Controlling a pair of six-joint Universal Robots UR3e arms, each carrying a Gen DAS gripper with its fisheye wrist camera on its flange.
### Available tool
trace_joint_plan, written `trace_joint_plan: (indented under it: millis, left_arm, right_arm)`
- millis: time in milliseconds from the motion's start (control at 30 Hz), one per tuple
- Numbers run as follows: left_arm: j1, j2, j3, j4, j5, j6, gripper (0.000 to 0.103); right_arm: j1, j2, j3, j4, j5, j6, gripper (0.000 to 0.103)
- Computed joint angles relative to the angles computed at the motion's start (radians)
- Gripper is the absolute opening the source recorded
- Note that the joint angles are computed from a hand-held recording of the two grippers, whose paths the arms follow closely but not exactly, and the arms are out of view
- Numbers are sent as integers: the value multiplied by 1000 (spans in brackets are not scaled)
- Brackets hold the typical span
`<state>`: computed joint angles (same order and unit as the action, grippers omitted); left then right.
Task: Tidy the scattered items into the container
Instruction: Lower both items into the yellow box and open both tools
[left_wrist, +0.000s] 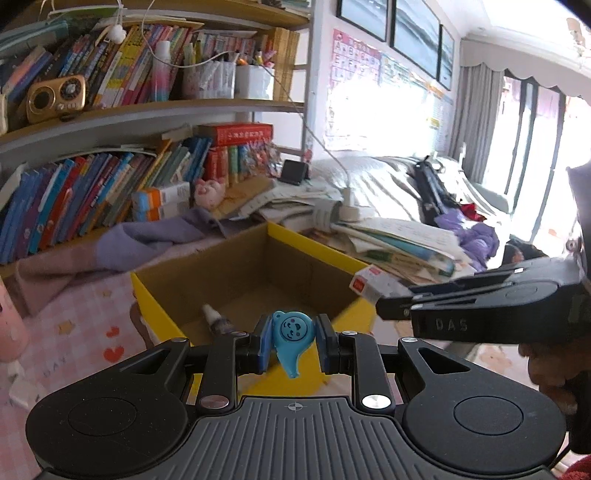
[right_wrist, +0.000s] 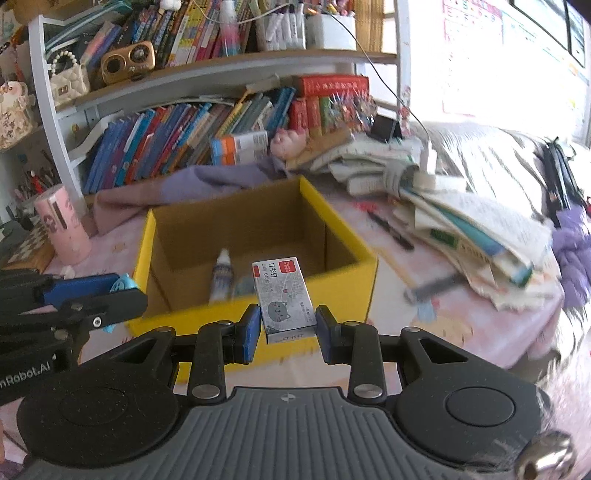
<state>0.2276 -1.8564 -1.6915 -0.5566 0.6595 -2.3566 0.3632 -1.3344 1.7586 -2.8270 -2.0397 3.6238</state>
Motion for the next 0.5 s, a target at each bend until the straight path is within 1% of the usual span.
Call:
trace_joint_plan:
  millis: [100, 200, 367, 500]
  left_arm:
    - [-50, -78, 83, 69, 55, -92, 23]
    - [-101, -157, 174, 108, 121, -170, 23]
    - [-174, -272, 326, 98, 229, -247, 23]
    - [-222, -355, 433, 83, 318, -307, 23]
  right_arm:
    - [-78, 27, -34, -26, 73, -83, 30]
    - [-155, 64, -82, -22, 160, -160, 30]
    - [-256, 144, -182, 14, 299, -278, 30]
    - [-314, 230, -293, 84, 405, -352, 30]
